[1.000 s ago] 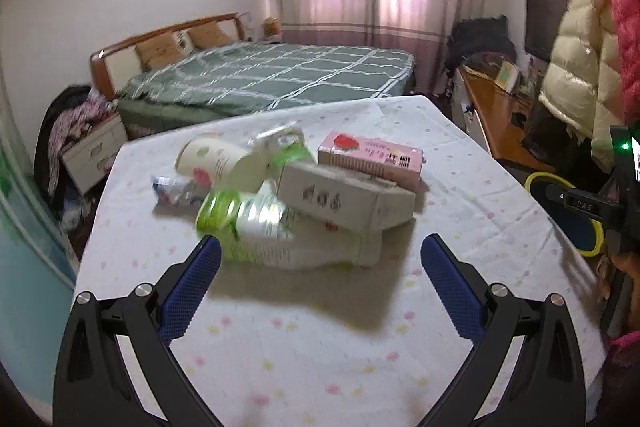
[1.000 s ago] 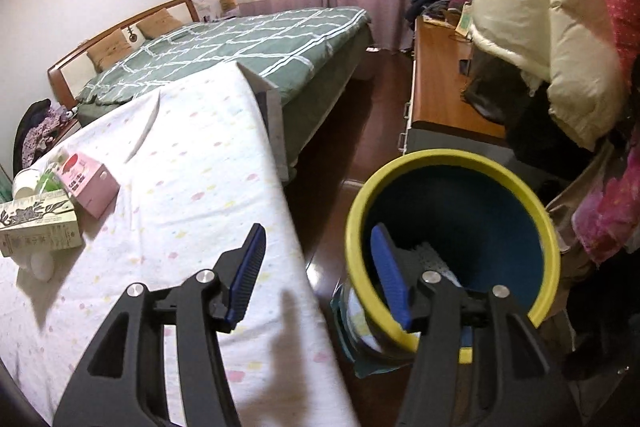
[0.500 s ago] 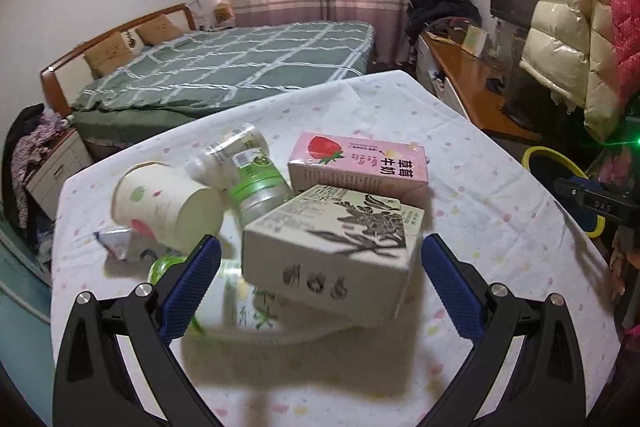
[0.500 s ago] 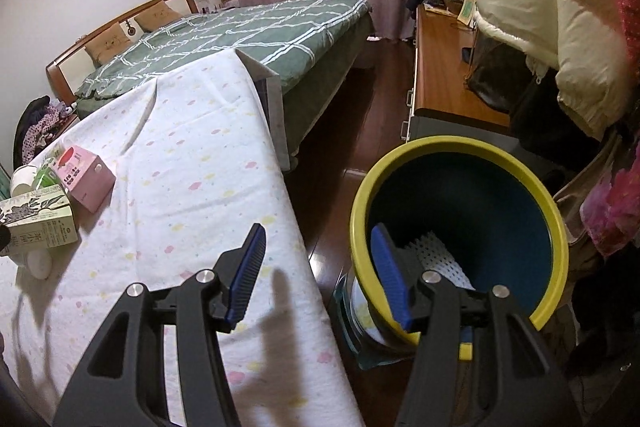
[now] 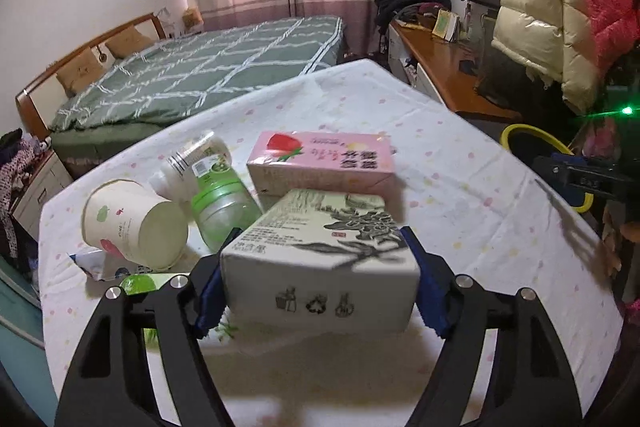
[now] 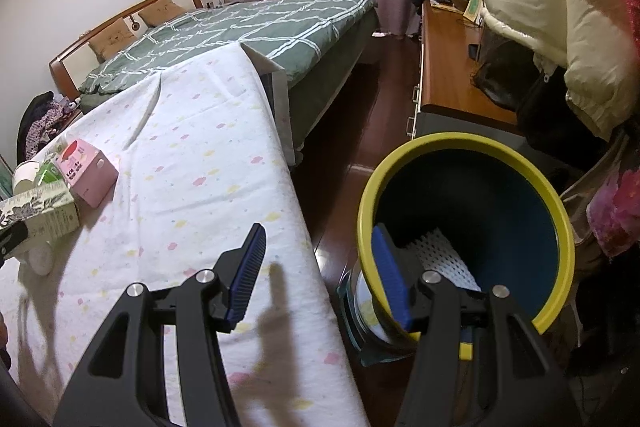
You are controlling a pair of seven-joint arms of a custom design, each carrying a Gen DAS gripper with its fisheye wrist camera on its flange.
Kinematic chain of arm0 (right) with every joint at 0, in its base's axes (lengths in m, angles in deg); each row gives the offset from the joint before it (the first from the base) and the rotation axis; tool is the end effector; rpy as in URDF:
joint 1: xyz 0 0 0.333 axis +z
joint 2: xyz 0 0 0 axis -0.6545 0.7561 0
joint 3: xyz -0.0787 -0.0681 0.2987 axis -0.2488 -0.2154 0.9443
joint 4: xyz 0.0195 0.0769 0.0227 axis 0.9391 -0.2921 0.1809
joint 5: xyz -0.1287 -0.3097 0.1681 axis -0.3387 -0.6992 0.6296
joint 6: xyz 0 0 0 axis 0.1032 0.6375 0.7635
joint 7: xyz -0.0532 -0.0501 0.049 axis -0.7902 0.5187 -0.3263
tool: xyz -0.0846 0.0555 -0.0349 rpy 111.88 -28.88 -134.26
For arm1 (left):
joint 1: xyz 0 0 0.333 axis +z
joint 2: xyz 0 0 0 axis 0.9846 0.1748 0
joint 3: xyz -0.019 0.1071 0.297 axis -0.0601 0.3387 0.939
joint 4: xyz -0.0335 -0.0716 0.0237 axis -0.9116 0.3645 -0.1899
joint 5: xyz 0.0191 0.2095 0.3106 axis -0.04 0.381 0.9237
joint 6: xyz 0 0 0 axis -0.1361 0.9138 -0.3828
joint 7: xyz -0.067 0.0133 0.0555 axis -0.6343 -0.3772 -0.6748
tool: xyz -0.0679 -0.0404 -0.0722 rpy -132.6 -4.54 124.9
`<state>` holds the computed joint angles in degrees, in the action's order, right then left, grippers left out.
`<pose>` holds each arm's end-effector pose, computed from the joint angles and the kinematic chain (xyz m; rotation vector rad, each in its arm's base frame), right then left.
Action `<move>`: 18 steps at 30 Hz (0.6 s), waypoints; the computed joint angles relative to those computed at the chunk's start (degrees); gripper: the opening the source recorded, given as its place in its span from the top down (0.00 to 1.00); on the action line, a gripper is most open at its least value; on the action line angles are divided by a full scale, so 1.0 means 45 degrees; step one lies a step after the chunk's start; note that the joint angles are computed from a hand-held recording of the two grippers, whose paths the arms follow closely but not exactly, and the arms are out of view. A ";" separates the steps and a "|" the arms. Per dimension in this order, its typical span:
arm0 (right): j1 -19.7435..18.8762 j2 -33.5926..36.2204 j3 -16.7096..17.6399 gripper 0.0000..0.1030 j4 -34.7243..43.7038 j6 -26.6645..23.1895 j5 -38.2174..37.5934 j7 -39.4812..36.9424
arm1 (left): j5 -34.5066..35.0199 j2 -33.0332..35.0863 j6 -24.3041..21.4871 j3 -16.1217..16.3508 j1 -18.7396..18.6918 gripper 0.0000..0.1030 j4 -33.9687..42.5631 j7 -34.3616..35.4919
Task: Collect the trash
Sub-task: 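Carry the white carton to the yellow bin and release it with the left tool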
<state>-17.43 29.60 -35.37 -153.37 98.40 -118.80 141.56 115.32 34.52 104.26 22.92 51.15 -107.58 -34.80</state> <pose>0.5469 0.2549 0.4274 -1.8170 1.6690 -0.5310 0.4948 -0.4091 0.4551 -1.6138 1.8452 -0.7302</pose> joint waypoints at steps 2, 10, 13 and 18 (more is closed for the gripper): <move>0.0120 -0.0088 -0.0119 0.49 -0.0072 0.0015 -0.0341 0.0213 | 0.0231 -0.0203 -0.0080 -0.0047 -0.0184 0.28 -0.0027 -0.0474; -0.0264 -0.1033 -0.0089 0.49 -0.1028 0.0185 -0.1524 0.0913 | 0.1225 0.0016 -0.0594 -0.0385 -0.0794 0.30 0.0971 -0.1358; -0.0668 -0.1612 0.0022 0.49 -0.1498 0.0272 -0.2227 0.1473 | 0.1175 0.0510 -0.0394 -0.0391 -0.1002 0.30 0.1661 -0.1121; -0.1642 -0.2417 0.0457 0.49 -0.2119 0.0265 -0.3318 0.2376 | 0.0477 0.1789 -0.0181 -0.0151 -0.1522 0.30 0.3320 -0.0144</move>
